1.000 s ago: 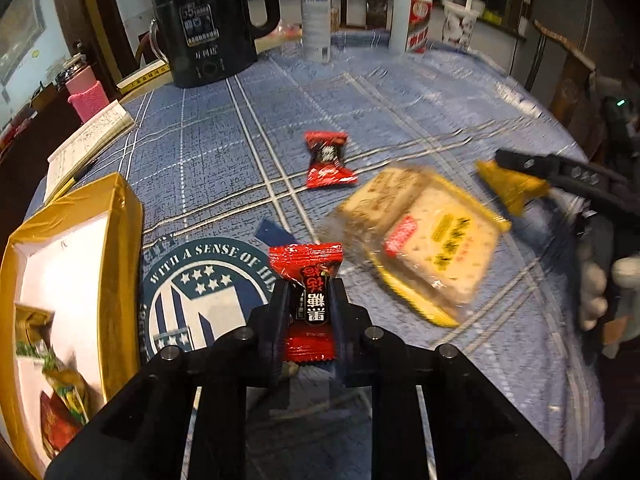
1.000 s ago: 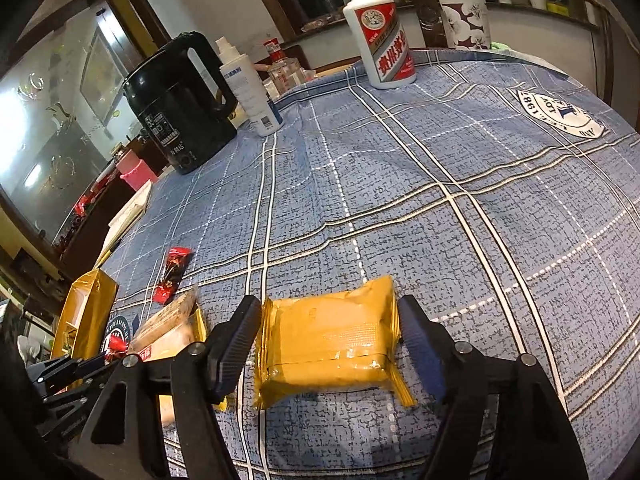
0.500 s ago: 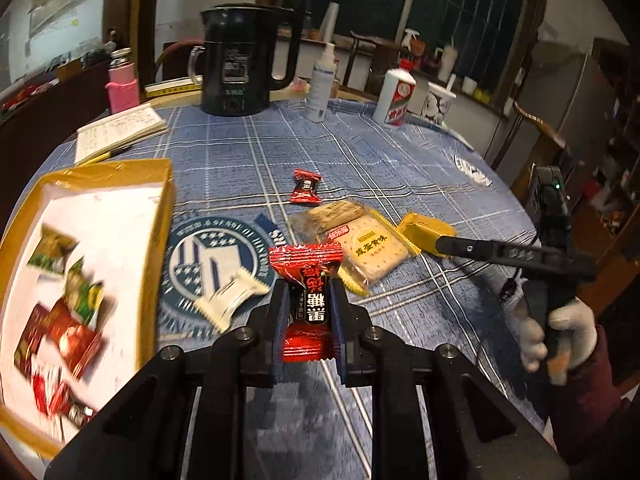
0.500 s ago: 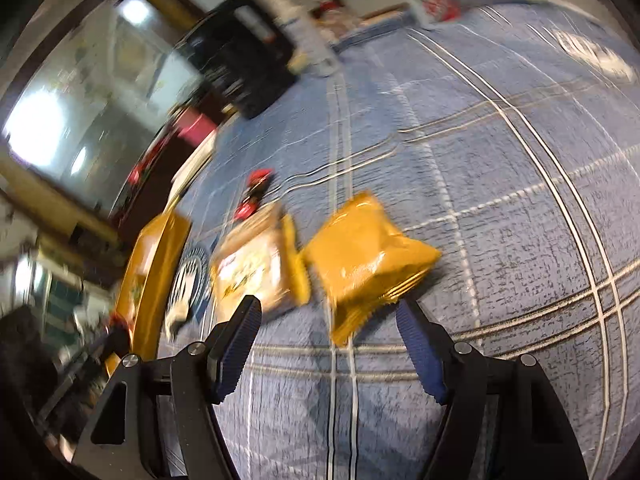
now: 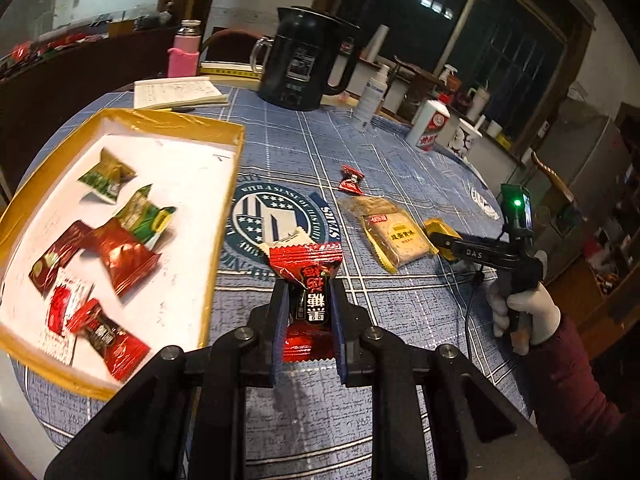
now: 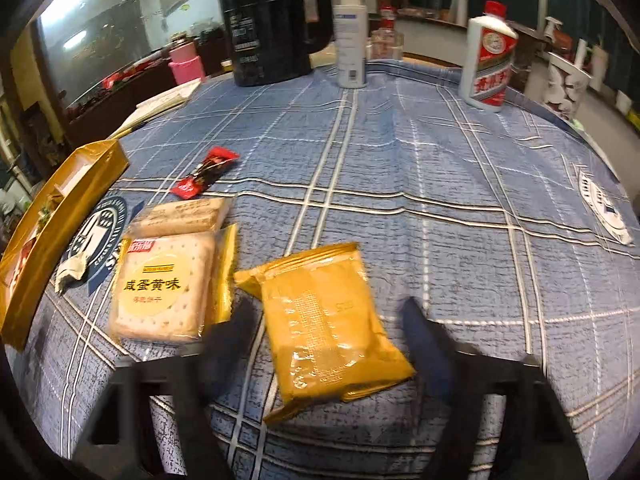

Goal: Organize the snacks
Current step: 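Carry the red candy and yellow pouch to the white tray and release them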

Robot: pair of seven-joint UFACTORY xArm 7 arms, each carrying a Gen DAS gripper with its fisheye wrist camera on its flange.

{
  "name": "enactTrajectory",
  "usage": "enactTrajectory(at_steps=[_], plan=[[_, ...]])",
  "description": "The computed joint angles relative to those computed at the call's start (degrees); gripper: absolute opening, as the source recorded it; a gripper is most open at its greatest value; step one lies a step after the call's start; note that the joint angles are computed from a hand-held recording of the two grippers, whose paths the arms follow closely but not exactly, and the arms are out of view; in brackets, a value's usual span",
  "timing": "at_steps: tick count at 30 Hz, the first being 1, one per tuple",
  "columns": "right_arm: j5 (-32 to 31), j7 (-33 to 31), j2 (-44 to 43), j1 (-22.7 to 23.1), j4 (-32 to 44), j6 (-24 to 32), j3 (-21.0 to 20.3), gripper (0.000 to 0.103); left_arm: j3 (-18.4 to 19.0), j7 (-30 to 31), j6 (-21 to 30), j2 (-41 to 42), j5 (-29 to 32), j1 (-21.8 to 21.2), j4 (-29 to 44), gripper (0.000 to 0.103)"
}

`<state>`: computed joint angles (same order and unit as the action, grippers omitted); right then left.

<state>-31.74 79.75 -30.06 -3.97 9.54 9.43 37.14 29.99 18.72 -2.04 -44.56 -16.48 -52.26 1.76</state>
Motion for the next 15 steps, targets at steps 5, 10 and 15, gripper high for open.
enactTrajectory(at_steps=[5,10,15], plan=[[4.6,0.2,-4.0,7.2,-2.2,3.3,-3.3,0.045,2.5,1.5,-0.3,-2.7,0.0,1.0,-1.4,0.017],[8.3,2.4,-11.2,15.7,-3.0,9.7,-5.9,0.045,3.5,5.1,2.5,-6.9,-0.1,6.9,-3.2,0.017],[8.2,1.4,-11.8,18.2,2.5,10.0,-6.1,0.045,3.7,9.7,4.7,-6.8,-1.6,13.1,-1.9,0.017]])
